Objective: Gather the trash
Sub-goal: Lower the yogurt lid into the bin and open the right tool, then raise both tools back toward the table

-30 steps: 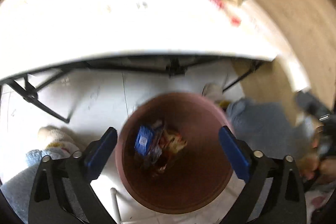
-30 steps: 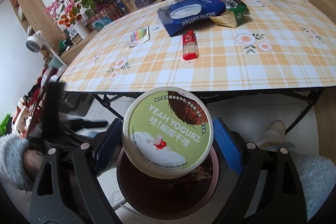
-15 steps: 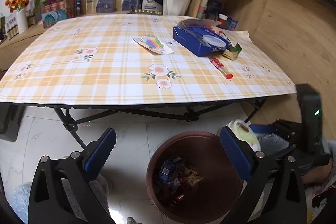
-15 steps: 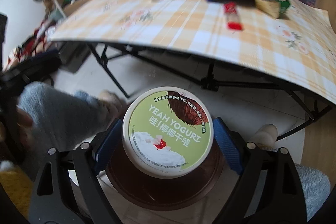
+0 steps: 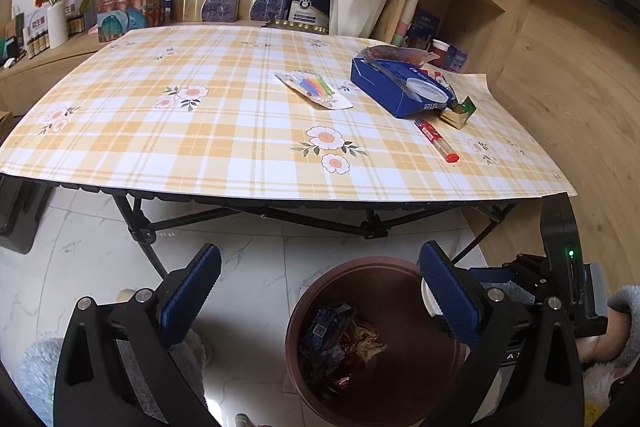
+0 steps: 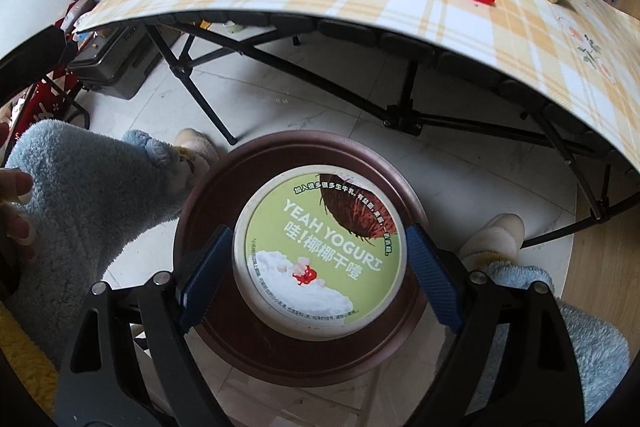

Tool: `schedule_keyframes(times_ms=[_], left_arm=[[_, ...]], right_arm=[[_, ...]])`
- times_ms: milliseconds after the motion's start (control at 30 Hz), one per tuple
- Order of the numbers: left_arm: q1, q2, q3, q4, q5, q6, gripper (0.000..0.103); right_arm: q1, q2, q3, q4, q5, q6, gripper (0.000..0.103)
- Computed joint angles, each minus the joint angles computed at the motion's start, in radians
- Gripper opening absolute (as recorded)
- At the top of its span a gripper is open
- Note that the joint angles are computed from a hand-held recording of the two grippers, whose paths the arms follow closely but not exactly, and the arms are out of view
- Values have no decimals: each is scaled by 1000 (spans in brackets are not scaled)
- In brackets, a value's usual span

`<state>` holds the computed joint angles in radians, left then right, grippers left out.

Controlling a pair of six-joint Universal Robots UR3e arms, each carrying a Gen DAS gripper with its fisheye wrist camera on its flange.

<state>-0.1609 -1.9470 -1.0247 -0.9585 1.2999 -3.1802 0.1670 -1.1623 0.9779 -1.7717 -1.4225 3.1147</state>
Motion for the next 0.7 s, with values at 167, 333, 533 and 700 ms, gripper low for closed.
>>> schedule_keyframes(times_ms=[167,333,533,700], left_arm=[[-7,-4,5,-2,8,8,97],[-4,-2,0,0,6,2,97],[1,7,-15,11,6,-9,97],[0,15,-29,39,12,-21,97]], right_arm=[[-2,-16,21,-26,-2,7,87],[-7,-24,30,-39,-5,23,88],[1,-36,37,-57,-11,19,97],[0,-65,64,-96,-10,22,97]])
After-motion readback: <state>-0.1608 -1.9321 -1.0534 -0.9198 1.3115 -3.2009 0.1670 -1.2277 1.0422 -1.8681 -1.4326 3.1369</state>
